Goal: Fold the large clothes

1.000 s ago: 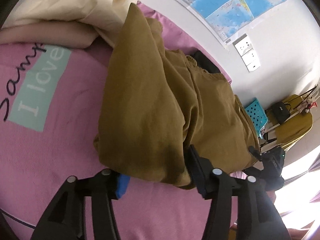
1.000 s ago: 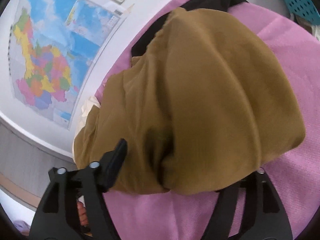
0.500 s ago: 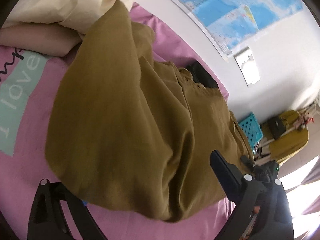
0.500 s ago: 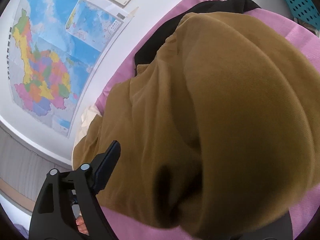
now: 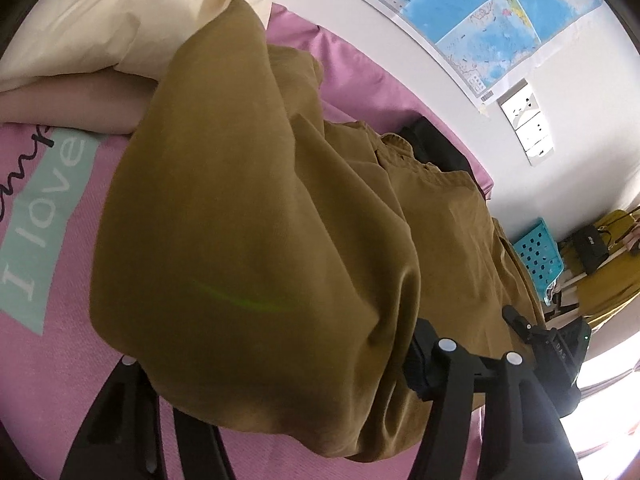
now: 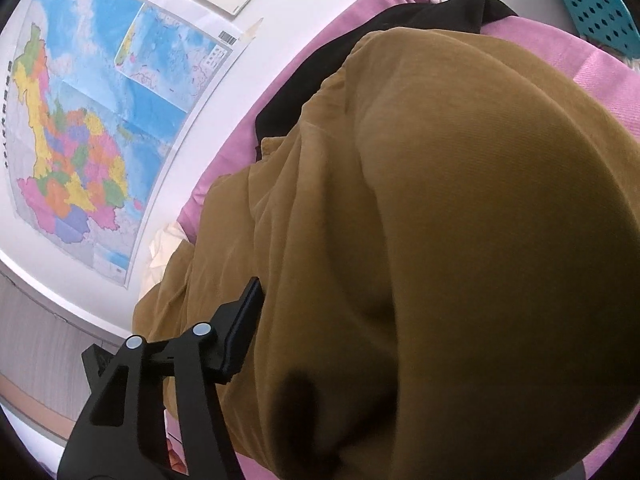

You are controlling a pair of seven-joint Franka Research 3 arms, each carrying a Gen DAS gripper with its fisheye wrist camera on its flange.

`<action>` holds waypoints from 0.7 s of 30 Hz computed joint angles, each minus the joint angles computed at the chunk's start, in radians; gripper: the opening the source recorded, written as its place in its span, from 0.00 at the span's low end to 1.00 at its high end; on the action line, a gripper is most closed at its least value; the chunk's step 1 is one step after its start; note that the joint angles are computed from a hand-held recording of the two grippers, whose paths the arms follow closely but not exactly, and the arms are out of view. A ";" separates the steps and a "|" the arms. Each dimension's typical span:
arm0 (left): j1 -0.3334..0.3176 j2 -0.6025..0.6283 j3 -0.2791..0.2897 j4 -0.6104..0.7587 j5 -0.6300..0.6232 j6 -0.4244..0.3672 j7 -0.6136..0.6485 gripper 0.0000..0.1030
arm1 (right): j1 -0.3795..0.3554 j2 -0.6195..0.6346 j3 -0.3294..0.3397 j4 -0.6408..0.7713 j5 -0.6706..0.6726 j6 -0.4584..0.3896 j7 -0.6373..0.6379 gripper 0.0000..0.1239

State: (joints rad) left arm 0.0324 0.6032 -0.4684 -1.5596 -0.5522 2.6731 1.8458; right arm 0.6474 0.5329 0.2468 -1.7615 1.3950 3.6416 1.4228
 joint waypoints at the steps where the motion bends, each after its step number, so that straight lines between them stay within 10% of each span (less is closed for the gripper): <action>1: -0.005 0.000 0.005 0.002 0.007 -0.002 -0.005 0.61 | 0.001 0.001 0.000 0.003 0.005 0.001 -0.003 0.47; 12: -0.040 0.026 0.008 0.042 0.053 -0.001 -0.013 0.84 | -0.034 0.030 0.043 0.059 0.065 0.015 -0.094 0.45; 21: 0.005 0.039 -0.028 0.079 -0.002 -0.060 0.035 0.34 | -0.043 -0.030 0.016 -0.091 -0.299 -0.001 0.249 0.20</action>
